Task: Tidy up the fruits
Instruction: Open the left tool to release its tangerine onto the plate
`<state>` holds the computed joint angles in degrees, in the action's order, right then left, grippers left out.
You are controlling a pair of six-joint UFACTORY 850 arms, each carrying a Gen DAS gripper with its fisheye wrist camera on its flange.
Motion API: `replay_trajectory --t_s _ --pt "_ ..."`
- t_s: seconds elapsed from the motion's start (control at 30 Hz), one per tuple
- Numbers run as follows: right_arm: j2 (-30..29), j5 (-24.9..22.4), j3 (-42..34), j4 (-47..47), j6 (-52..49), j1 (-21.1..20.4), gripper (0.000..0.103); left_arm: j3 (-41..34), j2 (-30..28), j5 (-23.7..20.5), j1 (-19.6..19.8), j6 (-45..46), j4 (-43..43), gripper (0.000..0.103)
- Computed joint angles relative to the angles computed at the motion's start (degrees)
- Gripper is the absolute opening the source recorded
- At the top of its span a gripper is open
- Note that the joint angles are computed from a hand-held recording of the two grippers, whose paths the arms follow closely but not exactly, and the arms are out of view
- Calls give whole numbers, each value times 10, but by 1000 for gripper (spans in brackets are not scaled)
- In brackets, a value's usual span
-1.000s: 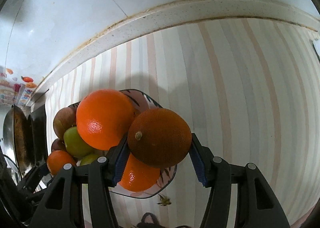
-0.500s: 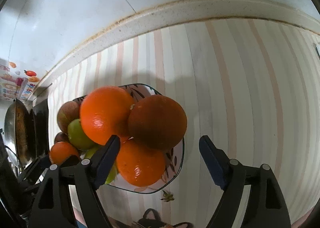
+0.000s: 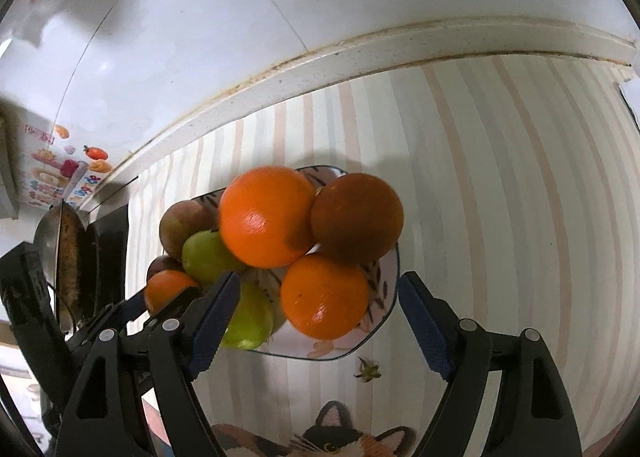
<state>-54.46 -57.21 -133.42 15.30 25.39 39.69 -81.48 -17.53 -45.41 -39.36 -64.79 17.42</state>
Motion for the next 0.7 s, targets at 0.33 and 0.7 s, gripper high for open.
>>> replay_trajectory --t_s 0.33,0.7 --pt "3 0 1 -12 7 3 84 -5 -8 18 7 43 -34 62" --pt "16 15 16 -14 20 0 84 -2 4 11 26 46 -88 65"
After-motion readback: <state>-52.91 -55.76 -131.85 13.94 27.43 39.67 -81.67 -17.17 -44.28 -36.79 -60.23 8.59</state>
